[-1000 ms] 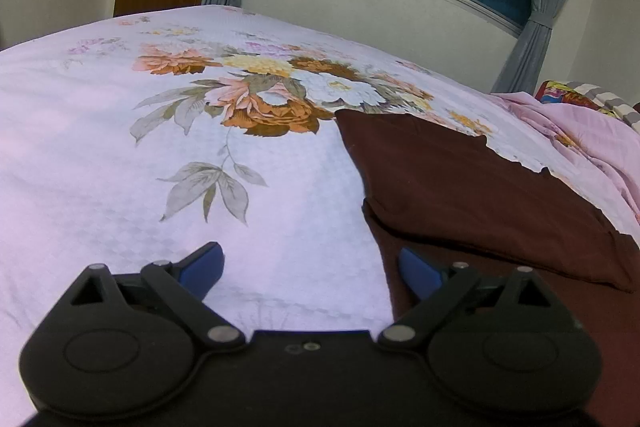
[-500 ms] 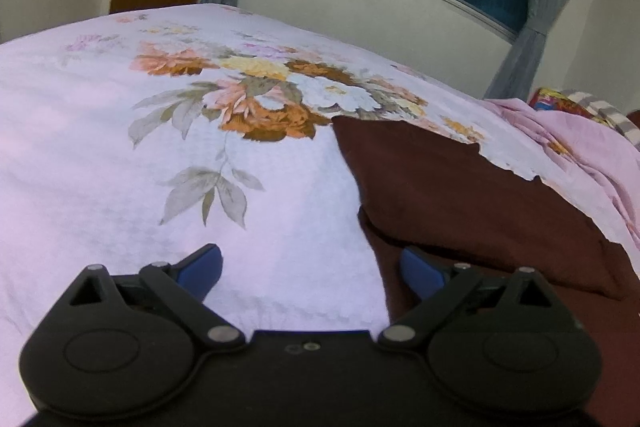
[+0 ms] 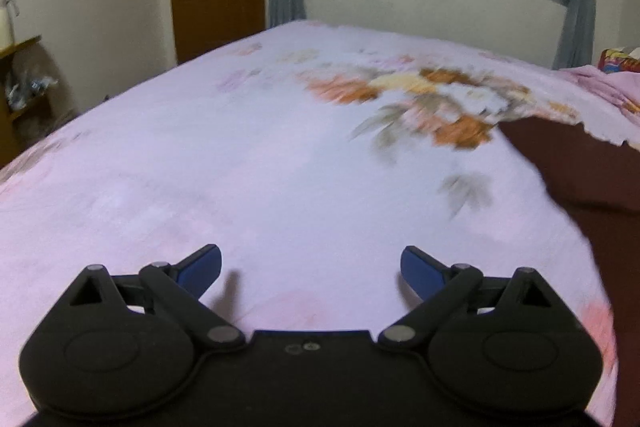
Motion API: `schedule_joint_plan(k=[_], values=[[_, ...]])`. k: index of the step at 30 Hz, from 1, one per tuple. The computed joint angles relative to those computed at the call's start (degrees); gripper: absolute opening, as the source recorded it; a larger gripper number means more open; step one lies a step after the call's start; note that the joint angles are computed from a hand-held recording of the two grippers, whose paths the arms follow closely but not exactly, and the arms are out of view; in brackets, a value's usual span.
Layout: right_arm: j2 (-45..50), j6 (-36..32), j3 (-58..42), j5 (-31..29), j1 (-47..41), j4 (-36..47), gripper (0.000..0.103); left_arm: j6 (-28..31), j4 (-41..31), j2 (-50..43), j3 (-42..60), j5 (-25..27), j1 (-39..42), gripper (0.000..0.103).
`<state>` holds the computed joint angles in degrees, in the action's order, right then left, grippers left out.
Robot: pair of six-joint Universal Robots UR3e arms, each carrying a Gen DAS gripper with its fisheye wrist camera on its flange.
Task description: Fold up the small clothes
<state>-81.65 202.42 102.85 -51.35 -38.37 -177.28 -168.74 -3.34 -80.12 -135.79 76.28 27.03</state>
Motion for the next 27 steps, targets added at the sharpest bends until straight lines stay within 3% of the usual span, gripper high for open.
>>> schedule_joint_plan(k=[3,6,11,17,23,27], values=[[9.4,2.8,-10.8,-6.3,14.4,-0.5,0.005,6.1,-7.2,11.2,-6.9,-6.2,9.2,0.097],[18.2,3.2,-20.2,-9.9,26.6,0.5,0.005,13.1,-19.1,23.0,-10.8,-12.5,18.6,0.097],[29.2,-2.5,-29.1,-15.9,40.5,3.4,0.005,22.5,-38.3,37.2,-13.3,-22.5,31.8,0.097],[32.8,-8.0,-27.2,-24.6,48.9,0.0,0.005,23.2,-36.8,36.9,-15.4,-25.0,33.8,0.098],[32.3,-9.2,-26.9,-25.0,51.2,-1.5,0.005,26.8,-44.0,42.3,-16.4,-28.5,38.1,0.099],[33.8,-10.8,-29.8,-24.6,52.8,0.7,0.005,26.5,-42.8,41.6,-16.7,-28.3,37.7,0.099]])
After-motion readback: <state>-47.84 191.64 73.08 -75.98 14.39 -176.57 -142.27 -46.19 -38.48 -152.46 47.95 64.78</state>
